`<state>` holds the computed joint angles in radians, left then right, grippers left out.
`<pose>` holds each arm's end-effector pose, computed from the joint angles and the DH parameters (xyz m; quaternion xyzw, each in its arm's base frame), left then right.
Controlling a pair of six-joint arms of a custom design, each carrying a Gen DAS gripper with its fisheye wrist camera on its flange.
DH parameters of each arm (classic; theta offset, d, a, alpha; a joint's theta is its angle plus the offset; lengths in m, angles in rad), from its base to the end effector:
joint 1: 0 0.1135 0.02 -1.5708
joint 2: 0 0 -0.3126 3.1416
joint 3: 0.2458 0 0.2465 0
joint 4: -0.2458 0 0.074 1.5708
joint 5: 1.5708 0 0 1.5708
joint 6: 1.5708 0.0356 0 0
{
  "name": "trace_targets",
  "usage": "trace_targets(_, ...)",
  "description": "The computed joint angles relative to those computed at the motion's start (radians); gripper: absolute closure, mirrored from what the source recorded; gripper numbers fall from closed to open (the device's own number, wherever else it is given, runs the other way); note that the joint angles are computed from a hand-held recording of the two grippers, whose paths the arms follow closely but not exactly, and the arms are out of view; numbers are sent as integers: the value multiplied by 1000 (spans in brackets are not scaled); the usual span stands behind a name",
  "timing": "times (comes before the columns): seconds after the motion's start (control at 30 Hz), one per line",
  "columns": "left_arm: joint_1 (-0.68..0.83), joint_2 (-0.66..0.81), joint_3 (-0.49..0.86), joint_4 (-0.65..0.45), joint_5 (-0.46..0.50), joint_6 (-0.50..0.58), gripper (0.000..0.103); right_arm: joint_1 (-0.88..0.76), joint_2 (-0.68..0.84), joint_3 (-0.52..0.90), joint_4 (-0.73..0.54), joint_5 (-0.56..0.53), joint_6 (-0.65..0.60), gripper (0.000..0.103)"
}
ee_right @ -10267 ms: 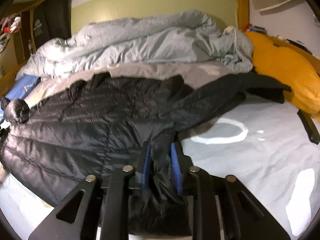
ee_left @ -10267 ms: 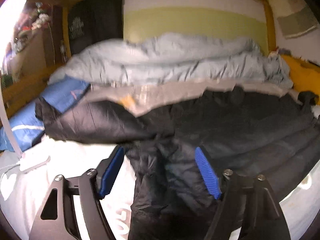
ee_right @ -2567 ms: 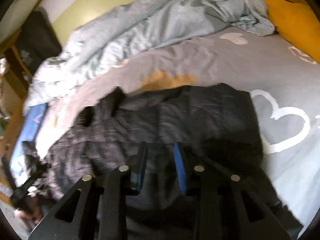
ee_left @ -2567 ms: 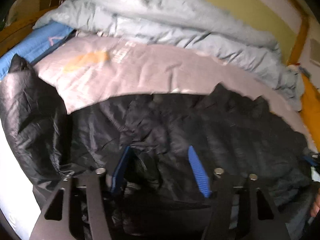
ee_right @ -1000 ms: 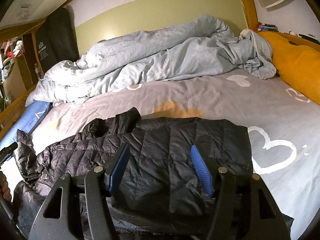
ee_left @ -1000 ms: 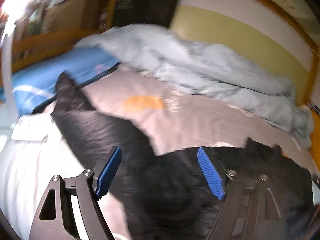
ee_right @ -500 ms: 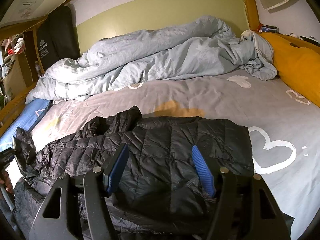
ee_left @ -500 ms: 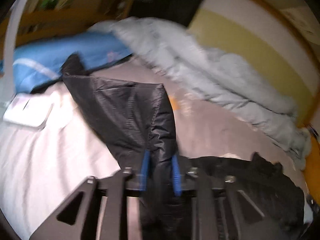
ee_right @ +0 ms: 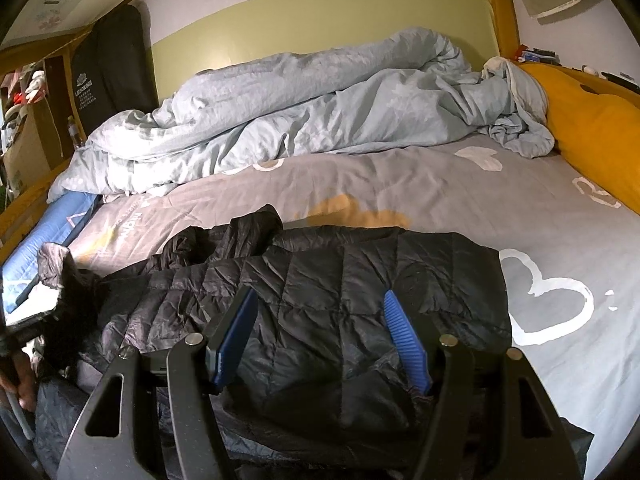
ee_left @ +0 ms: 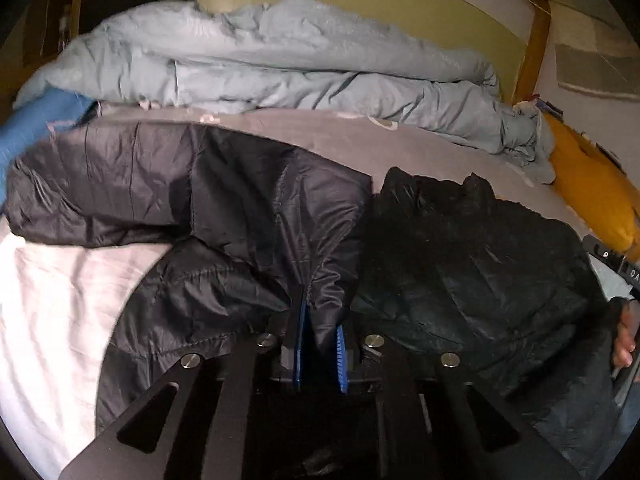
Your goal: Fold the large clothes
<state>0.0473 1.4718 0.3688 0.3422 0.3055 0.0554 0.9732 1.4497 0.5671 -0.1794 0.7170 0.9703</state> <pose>0.2289 0.0001 0.1638 0.0636 0.9081 -0.1197 0.3961 0.1485 0.1766 0.1892 0.0870 0.9064 0.0032 0.4133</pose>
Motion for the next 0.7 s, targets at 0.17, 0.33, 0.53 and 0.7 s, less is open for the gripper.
trace_targets(0.17,178,-228,-94,71,139,-43,17,-1,-3,-2,3,2,-4,38)
trace_targets(0.33,513,-171,35,-36,284,-119,17,-3,-2,-5,13,4,-14,38)
trace_targets(0.53,646,316,394,-157,205,-122,24,8,1,6,-7,19,2,38)
trace_targets(0.7,639,583,676,-287,134,-117,27,7,4,9,-16,14,5,38)
